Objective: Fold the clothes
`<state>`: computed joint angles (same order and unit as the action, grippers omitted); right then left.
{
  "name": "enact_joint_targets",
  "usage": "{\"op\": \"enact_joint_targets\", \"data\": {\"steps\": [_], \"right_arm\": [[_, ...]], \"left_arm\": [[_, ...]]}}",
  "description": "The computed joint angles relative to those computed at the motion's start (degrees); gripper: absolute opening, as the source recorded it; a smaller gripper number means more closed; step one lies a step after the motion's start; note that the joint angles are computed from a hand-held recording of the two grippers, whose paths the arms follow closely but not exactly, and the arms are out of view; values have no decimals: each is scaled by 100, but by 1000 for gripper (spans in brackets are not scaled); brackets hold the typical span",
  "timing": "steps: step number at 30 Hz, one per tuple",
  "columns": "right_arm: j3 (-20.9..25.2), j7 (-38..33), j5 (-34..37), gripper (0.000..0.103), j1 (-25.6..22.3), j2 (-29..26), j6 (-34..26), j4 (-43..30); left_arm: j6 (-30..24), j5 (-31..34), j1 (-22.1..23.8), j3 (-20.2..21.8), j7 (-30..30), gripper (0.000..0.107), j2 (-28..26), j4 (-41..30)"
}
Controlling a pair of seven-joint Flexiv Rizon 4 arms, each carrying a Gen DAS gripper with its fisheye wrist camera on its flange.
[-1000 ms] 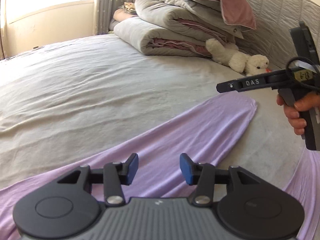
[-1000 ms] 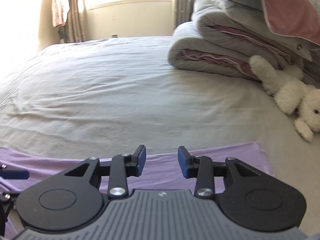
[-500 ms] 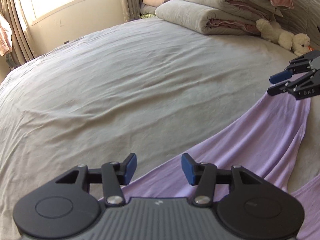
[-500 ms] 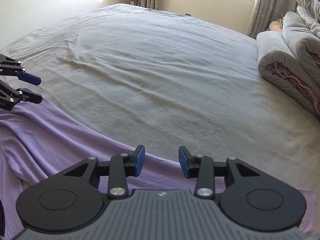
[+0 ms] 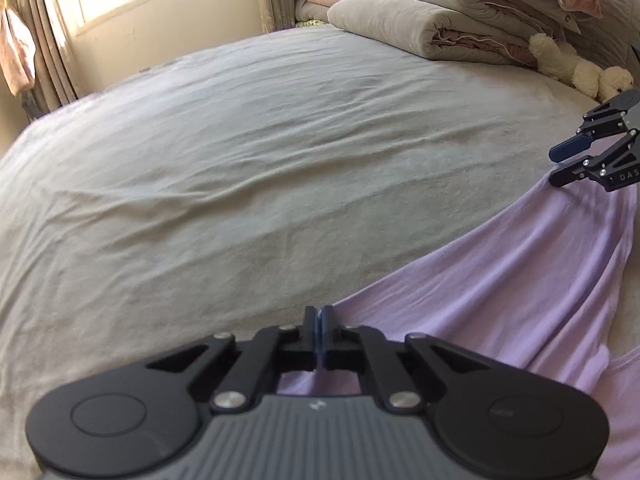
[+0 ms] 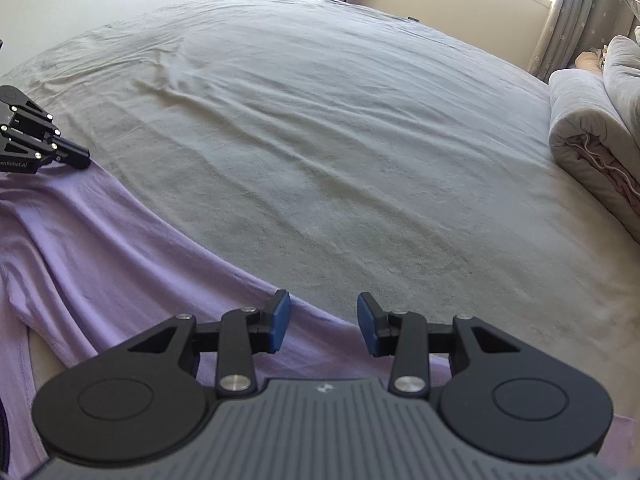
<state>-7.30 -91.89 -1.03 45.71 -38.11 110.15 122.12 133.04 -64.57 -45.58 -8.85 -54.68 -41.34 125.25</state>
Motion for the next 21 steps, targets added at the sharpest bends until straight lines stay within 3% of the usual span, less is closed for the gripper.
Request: {"op": "enact_joint_targets", "data": {"steps": [2, 5, 8, 12, 15, 16, 17, 19, 21], "right_arm": [[-59, -47, 35, 41, 68, -25, 96, 42], [-211, -106, 377, 41, 281, -138, 494, 63], [-117, -165, 502, 41, 197, -183, 560, -2], [35, -228, 460, 41, -32, -160, 520, -31], [37, -216, 339, 41, -124, -137, 167, -75], [64, -217, 269, 33, -168, -149, 120, -79], [201, -190, 120, 4, -323, -150, 125, -72], [70, -277, 218, 0, -155, -176, 177, -67], [-511, -356, 597, 0, 482, -330, 551, -19]], "left_arm": [[585, -235, -255, 81, 50, 1, -225, -152], [987, -540, -168, -66, 32, 1, -395, -320], [1041, -933, 23, -302, 318, 1, -561, -549], [1390, -894, 120, -482, 358, 1, -760, -619], [1553, -834, 182, -576, 248, 2, -835, -615], [1612, -854, 179, -597, 269, 2, -864, -641], [1678, -891, 170, -619, 310, 2, -894, -676], [1821, -881, 171, -652, 297, 1, -939, -708], [1984, -789, 174, -655, 216, 1, -981, -707]]}}
